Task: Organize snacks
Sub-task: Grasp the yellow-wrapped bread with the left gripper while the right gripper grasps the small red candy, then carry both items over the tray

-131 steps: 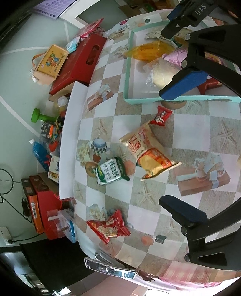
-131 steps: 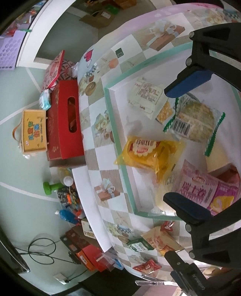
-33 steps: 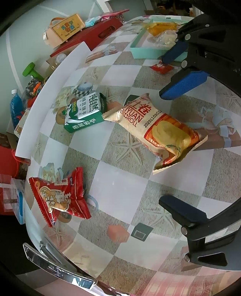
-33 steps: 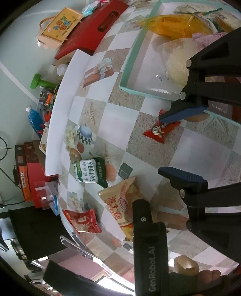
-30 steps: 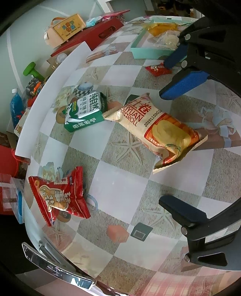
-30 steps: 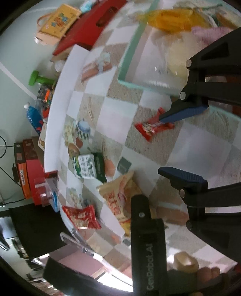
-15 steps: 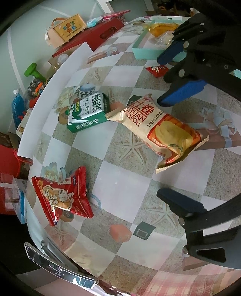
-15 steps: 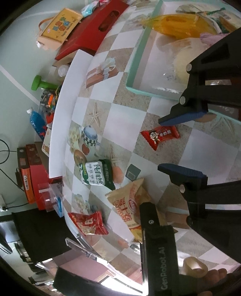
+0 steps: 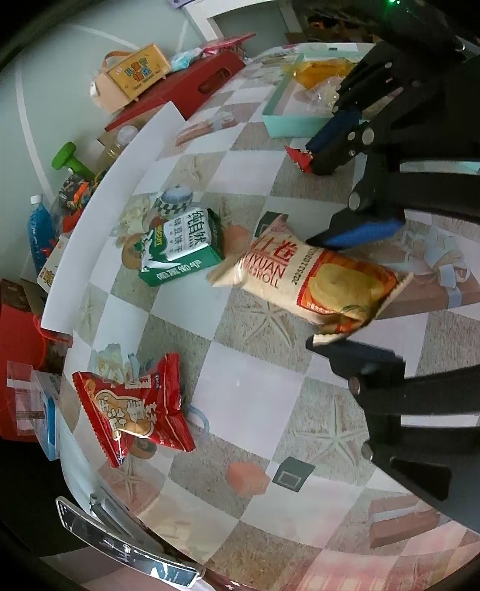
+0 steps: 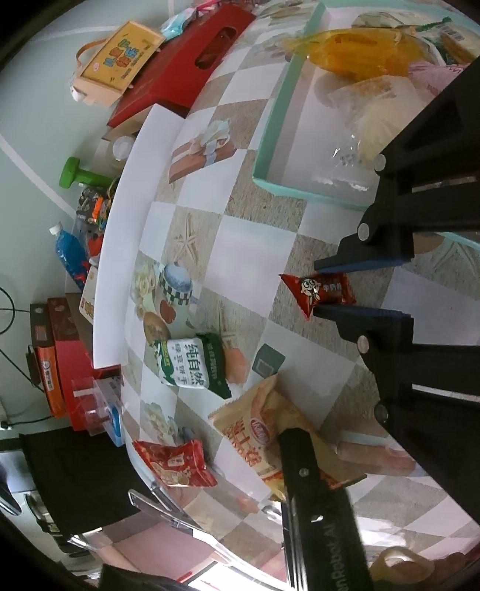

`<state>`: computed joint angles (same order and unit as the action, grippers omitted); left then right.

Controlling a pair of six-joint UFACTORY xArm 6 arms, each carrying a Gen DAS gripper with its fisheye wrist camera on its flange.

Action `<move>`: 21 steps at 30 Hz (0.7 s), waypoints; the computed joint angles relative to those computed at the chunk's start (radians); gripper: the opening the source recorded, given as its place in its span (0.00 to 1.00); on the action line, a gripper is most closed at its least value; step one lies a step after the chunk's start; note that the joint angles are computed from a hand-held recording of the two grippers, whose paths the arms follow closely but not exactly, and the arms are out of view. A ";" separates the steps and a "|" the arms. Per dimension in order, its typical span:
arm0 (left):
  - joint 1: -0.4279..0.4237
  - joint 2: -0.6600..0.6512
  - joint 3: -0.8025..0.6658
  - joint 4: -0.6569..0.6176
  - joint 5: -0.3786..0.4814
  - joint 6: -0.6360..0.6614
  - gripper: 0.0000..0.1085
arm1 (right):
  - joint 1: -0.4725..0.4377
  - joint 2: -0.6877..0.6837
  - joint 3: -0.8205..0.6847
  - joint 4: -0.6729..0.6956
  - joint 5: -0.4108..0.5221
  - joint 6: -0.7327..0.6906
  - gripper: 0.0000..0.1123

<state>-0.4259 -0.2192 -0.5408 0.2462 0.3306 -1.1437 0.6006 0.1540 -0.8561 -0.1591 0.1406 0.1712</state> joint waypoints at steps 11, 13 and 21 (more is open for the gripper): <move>0.011 -0.089 0.024 0.131 0.011 -0.106 0.39 | 0.002 -0.118 0.065 0.054 -0.046 -0.006 0.13; 0.009 -0.108 0.023 0.164 0.019 -0.131 0.39 | 0.006 -0.144 0.082 0.064 -0.054 -0.010 0.13; -0.012 -0.141 0.004 0.241 0.047 -0.187 0.39 | 0.004 -0.217 0.135 -0.019 -0.072 0.071 0.13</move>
<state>-0.4381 -0.3599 -0.5368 0.4874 0.3777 -1.3306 0.6047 -0.0629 -0.7214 -0.1778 0.0686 0.2421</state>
